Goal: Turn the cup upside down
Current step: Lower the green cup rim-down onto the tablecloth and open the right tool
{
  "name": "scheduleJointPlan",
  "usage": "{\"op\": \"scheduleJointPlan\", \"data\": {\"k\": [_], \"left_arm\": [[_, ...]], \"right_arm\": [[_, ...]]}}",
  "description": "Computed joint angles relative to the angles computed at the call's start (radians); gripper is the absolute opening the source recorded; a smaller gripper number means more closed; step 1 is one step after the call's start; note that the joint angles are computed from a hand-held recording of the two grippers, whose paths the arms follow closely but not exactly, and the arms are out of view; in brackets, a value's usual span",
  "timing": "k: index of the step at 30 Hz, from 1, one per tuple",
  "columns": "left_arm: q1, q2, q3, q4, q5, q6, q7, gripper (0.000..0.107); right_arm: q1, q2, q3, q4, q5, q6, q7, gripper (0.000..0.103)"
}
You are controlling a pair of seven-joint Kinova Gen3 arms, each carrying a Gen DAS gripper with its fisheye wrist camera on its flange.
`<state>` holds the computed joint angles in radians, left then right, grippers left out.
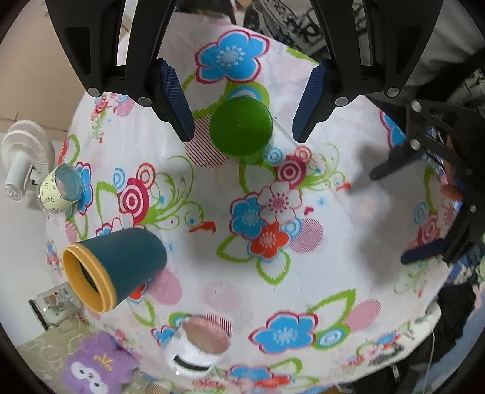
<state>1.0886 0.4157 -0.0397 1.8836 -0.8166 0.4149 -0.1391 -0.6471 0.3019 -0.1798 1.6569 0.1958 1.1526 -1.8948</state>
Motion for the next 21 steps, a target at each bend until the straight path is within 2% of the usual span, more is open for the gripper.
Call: {"op": "scheduleJointPlan", "data": {"k": [2, 4, 8, 10, 13, 15, 17, 21], "left_arm": [[0.011, 0.004, 0.0, -0.015, -0.003, 0.018, 0.007, 0.103], [0.022, 0.008, -0.003, -0.028, -0.011, 0.033, 0.024, 0.103], [0.034, 0.02, 0.013, -0.064, -0.022, 0.088, 0.046, 0.103], [0.034, 0.031, 0.026, -0.089, -0.026, 0.116, 0.052, 0.103], [0.038, 0.044, 0.046, -0.127, -0.026, 0.158, 0.052, 0.103], [0.064, 0.052, 0.04, -0.147, -0.053, 0.183, 0.083, 0.103], [0.081, 0.059, 0.042, -0.166, -0.077, 0.211, 0.11, 0.103], [0.093, 0.067, 0.053, -0.19, -0.115, 0.239, 0.156, 0.103]], "right_arm": [[0.04, -0.043, -0.052, 0.063, 0.034, -0.081, -0.048, 0.077], [0.11, -0.085, -0.144, 0.126, 0.094, -0.163, -0.124, 0.087], [0.275, -0.164, -0.312, 0.24, 0.162, -0.325, -0.251, 0.09], [0.3, -0.204, -0.333, 0.295, 0.195, -0.407, -0.332, 0.093], [0.228, -0.268, -0.242, 0.386, 0.249, -0.529, -0.454, 0.093], [0.223, -0.305, -0.218, 0.447, 0.281, -0.61, -0.536, 0.093], [0.286, -0.336, -0.266, 0.506, 0.331, -0.691, -0.617, 0.093], [0.471, -0.418, -0.435, 0.602, 0.466, -0.788, -0.78, 0.094]]}}
